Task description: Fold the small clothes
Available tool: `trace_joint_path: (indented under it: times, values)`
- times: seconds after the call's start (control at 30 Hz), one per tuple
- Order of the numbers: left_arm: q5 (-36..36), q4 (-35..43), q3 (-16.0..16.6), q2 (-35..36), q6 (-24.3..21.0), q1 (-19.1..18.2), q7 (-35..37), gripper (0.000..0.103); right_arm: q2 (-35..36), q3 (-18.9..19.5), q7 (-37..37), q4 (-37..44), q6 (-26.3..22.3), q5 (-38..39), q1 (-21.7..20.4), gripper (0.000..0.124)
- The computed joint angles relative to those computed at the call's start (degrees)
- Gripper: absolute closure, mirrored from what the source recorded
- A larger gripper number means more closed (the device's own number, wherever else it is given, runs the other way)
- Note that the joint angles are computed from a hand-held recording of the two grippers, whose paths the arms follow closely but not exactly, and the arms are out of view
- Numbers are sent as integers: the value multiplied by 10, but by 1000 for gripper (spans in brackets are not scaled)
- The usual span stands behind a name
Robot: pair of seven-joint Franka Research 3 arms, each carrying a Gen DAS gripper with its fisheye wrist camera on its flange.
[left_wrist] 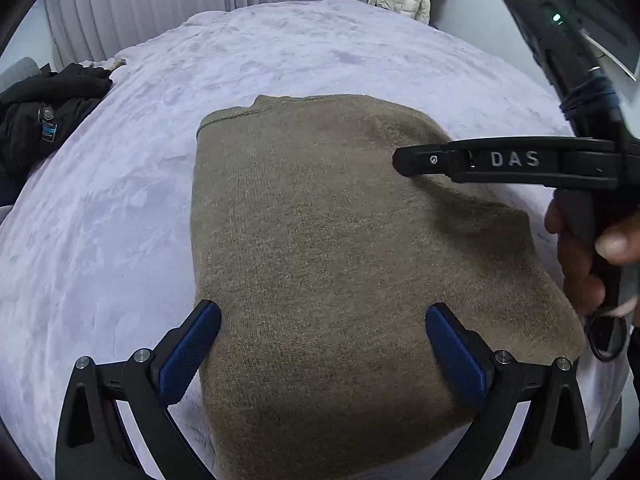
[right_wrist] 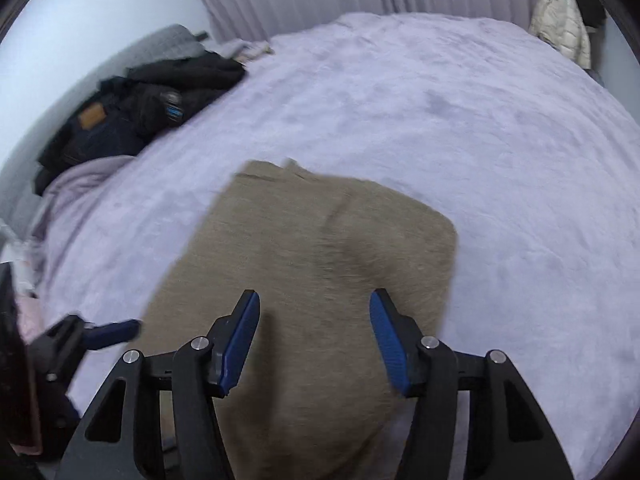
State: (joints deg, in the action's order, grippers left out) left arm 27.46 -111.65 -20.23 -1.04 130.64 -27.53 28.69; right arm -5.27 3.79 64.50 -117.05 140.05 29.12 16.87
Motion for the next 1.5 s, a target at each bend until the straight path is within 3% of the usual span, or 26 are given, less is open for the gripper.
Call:
trace_joint_path:
  times: [0.07,0.13,0.23,0.33,0.4,0.5,0.53,0.6,0.63,0.73,0.8,0.9,1.13,1.2,1.27,1.33,1.43,1.5]
  values:
    - [-20,-4,2,-12,0,1,23,0,9,-34,4,-1,6,16,20,67]
    - [-42,-6,6,-27,11,5,50,0,5,-13,-18,-2,0,49,-10,68]
    - [-44,19,17,-22,10,24,63,0,-15,-9,-48,-9,10,46,-7,65]
    - [-94,72,38,25,-10,50,74,0,-8,5,-34,8,29,-11,-4,65]
    - [-138,130,48,80,-49,66,85,0,14,20,7,34,28,-95,0,64]
    - [-118,240,58,176,-159,62,94,0,53,23,13,75,-9,-144,10,61]
    - [-137,247,58,189,-157,69,105,0,65,22,12,81,-10,-163,13,60]
    - [-196,223,57,182,-112,96,119,0,78,16,37,81,8,-203,14,56]
    - [-205,215,61,177,-101,101,113,0,90,11,35,96,-3,-175,9,55]
    - [-155,214,73,154,-130,90,78,0,99,2,62,121,-29,-126,-4,55]
    - [-136,171,67,112,-105,86,81,0,73,3,69,103,-22,-128,-4,54]
    - [-121,100,51,51,-67,77,91,0,-1,6,-38,43,-6,-67,1,53]
    - [-97,-5,25,-24,-49,52,51,0,-114,-2,-198,-59,-29,15,46,53]
    - [-96,-42,23,-54,-35,50,38,0,-132,14,-203,-96,-35,-31,42,53]
    - [-118,-75,23,-81,-10,47,37,0,-153,33,-187,-143,-1,-90,33,54]
    - [-116,-98,18,-101,1,46,25,0,-191,14,-215,-192,33,-67,47,54]
    - [-112,-111,11,-111,-2,45,12,0,-225,-6,-209,-217,16,-42,50,53]
    - [-91,-102,0,-111,-28,43,-3,0,-242,-8,-195,-230,6,-40,43,51]
